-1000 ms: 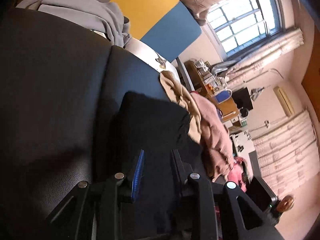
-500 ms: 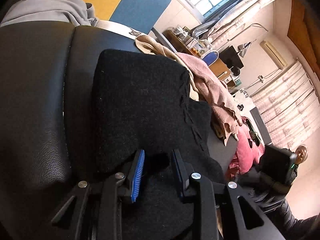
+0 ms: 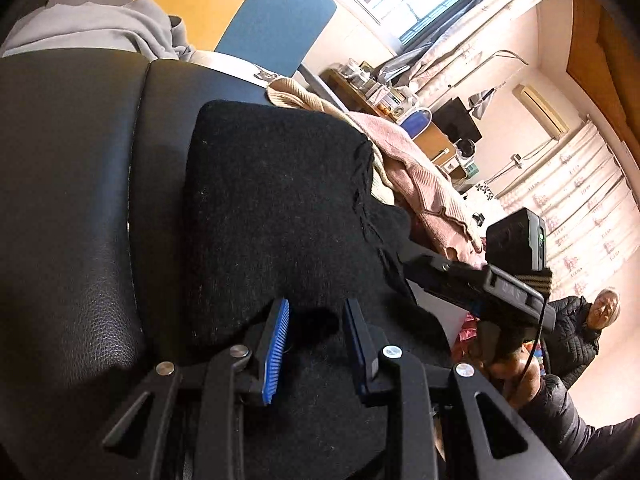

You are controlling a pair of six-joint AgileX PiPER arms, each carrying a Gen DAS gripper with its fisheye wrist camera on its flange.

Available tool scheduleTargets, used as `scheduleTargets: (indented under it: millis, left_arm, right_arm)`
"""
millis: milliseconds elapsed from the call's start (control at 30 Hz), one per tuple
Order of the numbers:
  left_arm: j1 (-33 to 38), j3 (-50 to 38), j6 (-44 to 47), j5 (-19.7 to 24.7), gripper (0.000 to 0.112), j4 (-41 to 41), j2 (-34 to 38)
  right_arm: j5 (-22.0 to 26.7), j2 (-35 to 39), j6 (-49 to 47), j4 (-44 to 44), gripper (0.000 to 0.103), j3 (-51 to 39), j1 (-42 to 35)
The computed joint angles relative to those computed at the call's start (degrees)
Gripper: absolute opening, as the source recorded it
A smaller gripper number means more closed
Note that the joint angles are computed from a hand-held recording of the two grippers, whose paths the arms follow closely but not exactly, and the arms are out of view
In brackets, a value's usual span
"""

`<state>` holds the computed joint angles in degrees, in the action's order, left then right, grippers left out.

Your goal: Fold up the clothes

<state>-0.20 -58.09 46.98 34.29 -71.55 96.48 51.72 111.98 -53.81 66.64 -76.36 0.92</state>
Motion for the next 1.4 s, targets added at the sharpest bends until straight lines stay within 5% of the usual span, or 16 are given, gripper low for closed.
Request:
scheduleTargets:
  millis: [167,433,633,700,767,967,1067,1233,1400]
  left_arm:
    - [-0.8,0.1,-0.5,-1.2,0.028,2.4,-0.7]
    - [-1.7,0.2,-1.4,-3.3,0.028,5.3,-1.5]
    - [-1.6,0.5,-0.7,-3.5,0.028,4.3,-1.7]
    - [-1.4,0.8,-0.1,-3.5,0.028,3.5,-1.6]
    - [-2.0,1.4,-1.3,-4.6,0.028,3.9,-2.7]
    - [-2.6,2.2,0.1,-3.7,0.029,6.4,-3.0]
    - [-2.7,2.4,-1.0,-2.5,0.029,7.8,-1.4]
    - [-1.5,2.7,-1.1,-1.5,0.029,8.4,-2.2]
    - [0.9,-1.0,0.8,-2.4,0.031,6.2,-3.4]
  right_arm:
    - [-3.8,-0.4,1.3,1.0,0.054,0.9,1.2]
    - [-2.9,-2.9,-2.5,6.2,0.055,7.6,-1.1]
    - [-6.2,-0.9,-1.0,2.7,0.055,3.0,2.4]
    - [-8.0,-0.2,0.9,-0.4,0.048,0.5,4.1]
    - [-9.5,0.2,3.8,-4.2,0.020,-1.1,5.4]
    - [-15.9,-8.8,0.5,-7.2,0.016,0.4,7.3]
    - [-18.8,-5.9,6.7,-12.7,0.016,0.0,7.1]
    - [-14.2,0.3,-0.2,0.3,0.016,2.9,2.2]
    - [-9.2,1.8,0.1,3.5,0.016,2.0,-1.1]
